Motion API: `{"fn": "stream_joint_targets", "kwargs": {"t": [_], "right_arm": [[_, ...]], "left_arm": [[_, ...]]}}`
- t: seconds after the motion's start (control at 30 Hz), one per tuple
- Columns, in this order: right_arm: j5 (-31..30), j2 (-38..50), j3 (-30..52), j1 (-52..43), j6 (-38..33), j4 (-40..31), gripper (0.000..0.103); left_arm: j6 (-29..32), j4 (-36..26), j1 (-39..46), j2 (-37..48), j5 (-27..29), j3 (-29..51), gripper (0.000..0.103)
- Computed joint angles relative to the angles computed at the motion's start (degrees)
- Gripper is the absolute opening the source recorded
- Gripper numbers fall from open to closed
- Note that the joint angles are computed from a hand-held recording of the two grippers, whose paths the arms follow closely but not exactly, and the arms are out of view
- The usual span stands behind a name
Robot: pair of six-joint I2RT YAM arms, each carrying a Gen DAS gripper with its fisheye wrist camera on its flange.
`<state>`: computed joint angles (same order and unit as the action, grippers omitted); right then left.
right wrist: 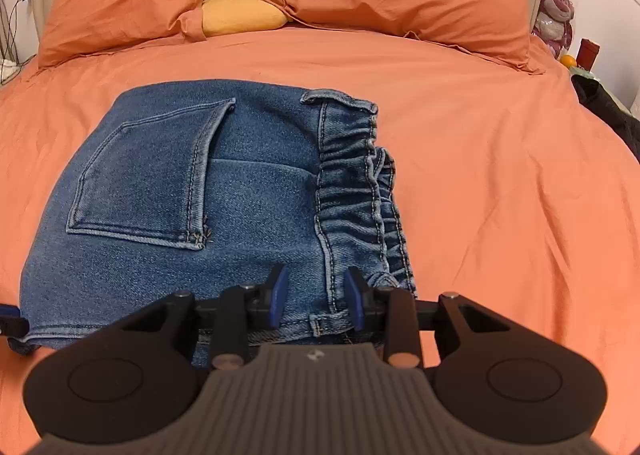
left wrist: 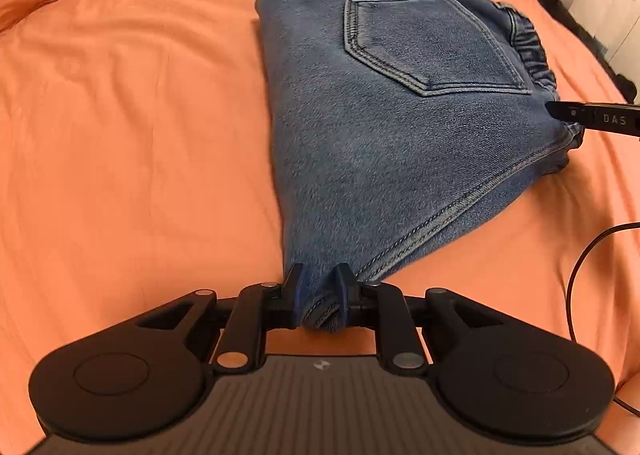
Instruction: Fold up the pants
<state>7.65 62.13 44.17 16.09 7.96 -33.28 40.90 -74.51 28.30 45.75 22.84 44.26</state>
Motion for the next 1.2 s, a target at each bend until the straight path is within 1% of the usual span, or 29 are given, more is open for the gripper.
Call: {"fn": "stream_joint_targets", "kwargs": {"t": [0.1,0.17,0.2,0.23,0.27,0.3,0.33,0.37,0.4,0.43,0.47,0.5,0.53,0.57,0.67,0.77,0.83,0.9,1.0,1.03,1.1,1.2], "right_arm": [[0.7,0.6,1.1,0.4,0.7,-1.1,0.029],[2.9,0.7,2.6,1.9,1.2,-2.9,0.031],[3.6,-0.2,3.1,2.5,1.5,-3.8,0.039],[3.1,-1.7,3.4,2.5,1.9,-4.8,0.046],[1.8,-3.8,3.3,2.1,2.5,-5.5,0.066],[1.1,-6.2,3.1,1.6,3.5,-6.2,0.080],[0.6,-8.6,2.7,0.9,4.3,-6.9,0.081],[-0.9,-10.7,2.4,-0.5,4.8,-8.0,0.081],[-3.1,-12.1,2.4,-2.6,5.5,-9.4,0.082],[-6.1,-13.2,2.2,-5.5,6.5,-10.7,0.083],[-9.8,-14.1,1.8,-9.0,7.4,-11.9,0.088],[-13.7,-14.7,1.1,-12.8,8.2,-12.7,0.090],[-17.1,-15.3,0.3,-16.3,9.0,-13.2,0.090],[-20.6,-15.7,-0.8,-19.9,9.5,-13.2,0.090],[-28.1,-15.5,-4.1,-27.5,11.1,-11.1,0.090],[-31.6,-13.5,-6.7,-31.0,12.5,-7.4,0.090],[-34.0,-11.3,-8.3,-32.2,13.5,-4.2,0.090],[-37.7,-8.4,-9.7,-33.6,14.2,-0.6,0.090],[-39.0,-4.5,-11.2,-33.1,15.0,4.4,0.089],[-40.8,-3.4,-12.0,-33.8,15.6,6.5,0.088],[-45.1,-0.2,-13.2,-35.4,17.4,10.6,0.085],[-47.7,2.6,-14.7,-36.2,18.2,15.1,0.084]], "left_arm": [[-2.6,-1.7,-0.6,3.5,-1.1,3.5,0.022],[-2.2,-3.0,-1.5,3.7,-2.1,6.3,0.022],[-1.2,-3.6,-1.0,3.3,-2.1,7.4,0.023],[0.2,-4.3,0.3,3.1,-1.3,8.8,0.024],[2.0,-5.0,2.3,3.1,0.1,10.2,0.027],[3.7,-5.7,4.4,3.5,1.6,11.4,0.037],[4.9,-6.1,6.2,3.7,3.0,12.6,0.047],[4.6,-5.8,6.9,3.7,4.2,13.5,0.053],[5.2,-5.8,8.5,4.2,6.0,14.5,0.062],[3.3,-4.9,7.4,4.6,6.7,15.0,0.069],[2.5,-4.7,7.3,5.6,7.7,15.8,0.072],[0.8,-4.1,6.4,6.6,8.3,16.3,0.076],[-1.3,-3.2,5.4,7.8,8.7,16.8,0.080],[-3.6,-1.8,4.1,9.1,8.6,17.0,0.082],[-9.4,3.0,0.4,12.8,8.8,16.7,0.083],[-15.3,8.3,-3.1,16.8,8.7,16.0,0.086],[-18.3,10.7,-4.7,19.9,9.1,16.1,0.086],[-20.7,12.9,-6.1,22.4,9.3,16.0,0.086],[-23.7,16.6,-8.5,25.7,9.2,15.7,0.086],[-24.6,18.2,-9.4,26.6,9.0,15.4,0.086],[-25.4,20.1,-10.8,28.2,8.5,15.3,0.086],[-25.8,22.4,-12.4,30.6,8.2,15.1,0.087]]}}
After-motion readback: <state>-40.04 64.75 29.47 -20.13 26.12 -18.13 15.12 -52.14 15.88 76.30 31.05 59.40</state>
